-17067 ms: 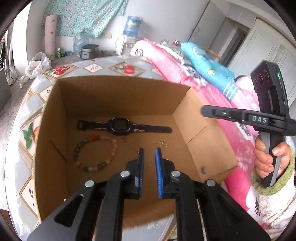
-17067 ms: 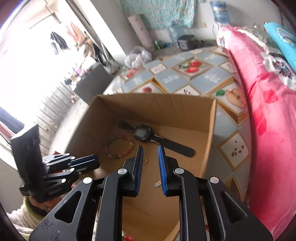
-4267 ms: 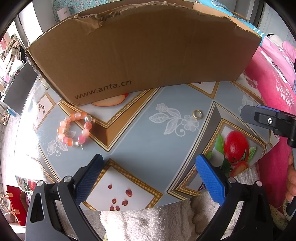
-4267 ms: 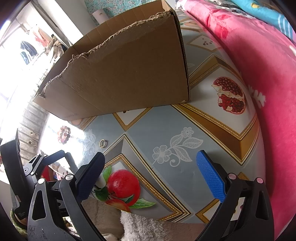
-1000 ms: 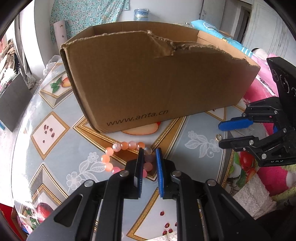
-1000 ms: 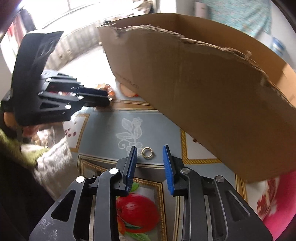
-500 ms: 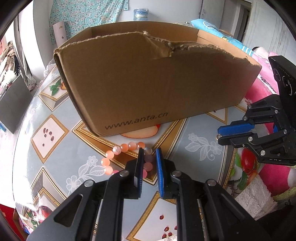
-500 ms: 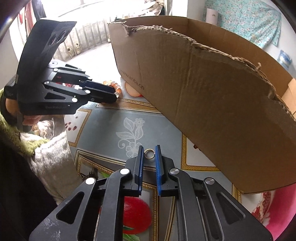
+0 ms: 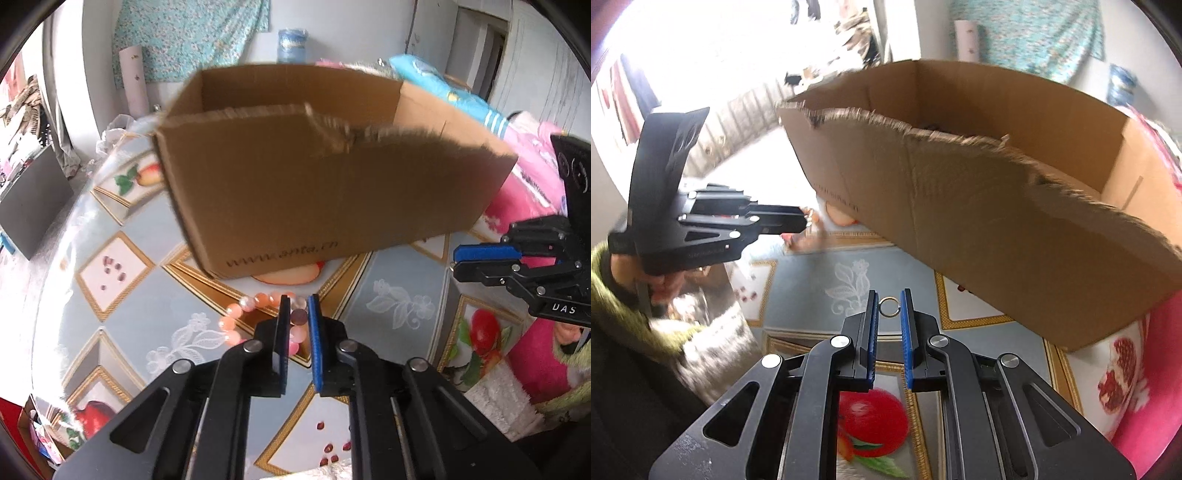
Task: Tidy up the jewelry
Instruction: 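Close the right tool on the gold ring, then carry the bracelet with the left tool into the box while the right tool carries the ring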
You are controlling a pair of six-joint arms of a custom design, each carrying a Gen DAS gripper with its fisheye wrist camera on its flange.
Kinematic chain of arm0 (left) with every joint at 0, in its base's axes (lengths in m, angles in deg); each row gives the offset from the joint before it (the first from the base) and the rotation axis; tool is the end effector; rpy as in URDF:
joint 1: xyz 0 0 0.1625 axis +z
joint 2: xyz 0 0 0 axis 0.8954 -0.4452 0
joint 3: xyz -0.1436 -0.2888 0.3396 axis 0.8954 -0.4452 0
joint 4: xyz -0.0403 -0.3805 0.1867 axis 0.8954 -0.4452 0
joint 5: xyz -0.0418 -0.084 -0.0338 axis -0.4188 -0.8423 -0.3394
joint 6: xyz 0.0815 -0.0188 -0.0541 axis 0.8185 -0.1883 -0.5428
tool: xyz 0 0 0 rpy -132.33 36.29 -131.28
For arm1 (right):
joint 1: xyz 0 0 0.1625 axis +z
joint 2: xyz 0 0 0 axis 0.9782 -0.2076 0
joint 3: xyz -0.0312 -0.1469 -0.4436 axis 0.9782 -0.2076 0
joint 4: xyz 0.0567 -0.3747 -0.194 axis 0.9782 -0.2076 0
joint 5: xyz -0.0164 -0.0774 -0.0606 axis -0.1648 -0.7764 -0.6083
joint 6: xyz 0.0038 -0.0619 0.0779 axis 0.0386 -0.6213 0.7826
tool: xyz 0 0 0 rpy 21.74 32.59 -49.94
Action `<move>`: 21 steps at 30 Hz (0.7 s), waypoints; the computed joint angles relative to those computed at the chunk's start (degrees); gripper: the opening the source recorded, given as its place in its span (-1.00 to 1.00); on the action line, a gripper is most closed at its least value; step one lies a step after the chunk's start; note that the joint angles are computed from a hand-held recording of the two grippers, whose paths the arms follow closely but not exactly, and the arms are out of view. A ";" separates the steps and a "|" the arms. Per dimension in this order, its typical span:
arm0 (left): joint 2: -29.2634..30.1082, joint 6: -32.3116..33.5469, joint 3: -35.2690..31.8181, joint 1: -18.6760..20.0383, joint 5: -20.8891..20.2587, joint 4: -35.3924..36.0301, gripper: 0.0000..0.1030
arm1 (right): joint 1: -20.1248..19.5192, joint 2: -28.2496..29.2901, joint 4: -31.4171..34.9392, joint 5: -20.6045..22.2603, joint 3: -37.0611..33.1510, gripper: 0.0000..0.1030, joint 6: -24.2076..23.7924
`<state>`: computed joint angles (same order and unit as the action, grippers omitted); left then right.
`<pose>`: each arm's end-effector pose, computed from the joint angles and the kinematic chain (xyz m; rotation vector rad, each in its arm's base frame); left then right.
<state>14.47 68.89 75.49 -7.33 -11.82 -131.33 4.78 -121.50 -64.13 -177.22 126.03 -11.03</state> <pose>-0.2239 -0.6968 0.0210 0.5300 2.3835 -0.7221 0.0243 -0.7769 0.2469 1.1905 -2.5452 0.3702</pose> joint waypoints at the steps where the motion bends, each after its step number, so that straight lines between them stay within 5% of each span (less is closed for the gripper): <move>1: -0.57 0.13 0.85 -0.33 0.32 -1.39 -0.83 | -0.12 -0.54 0.23 0.96 0.20 -0.81 0.94; 14: -7.87 1.92 7.74 -4.22 -4.37 -13.47 -0.83 | -0.03 -5.01 -1.27 12.33 -0.94 -0.81 7.87; 18: -9.44 3.61 7.74 -5.11 -7.81 -15.41 -0.83 | 1.58 -2.71 1.37 10.67 -8.22 -0.81 10.60; 21: -10.17 4.25 6.85 -5.16 -12.11 -15.81 -0.83 | 3.38 1.94 9.25 6.72 -17.65 -0.81 13.52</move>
<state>4.30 73.14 82.33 -12.49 -23.94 -147.14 8.16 -119.56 -54.88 -170.50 108.39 2.49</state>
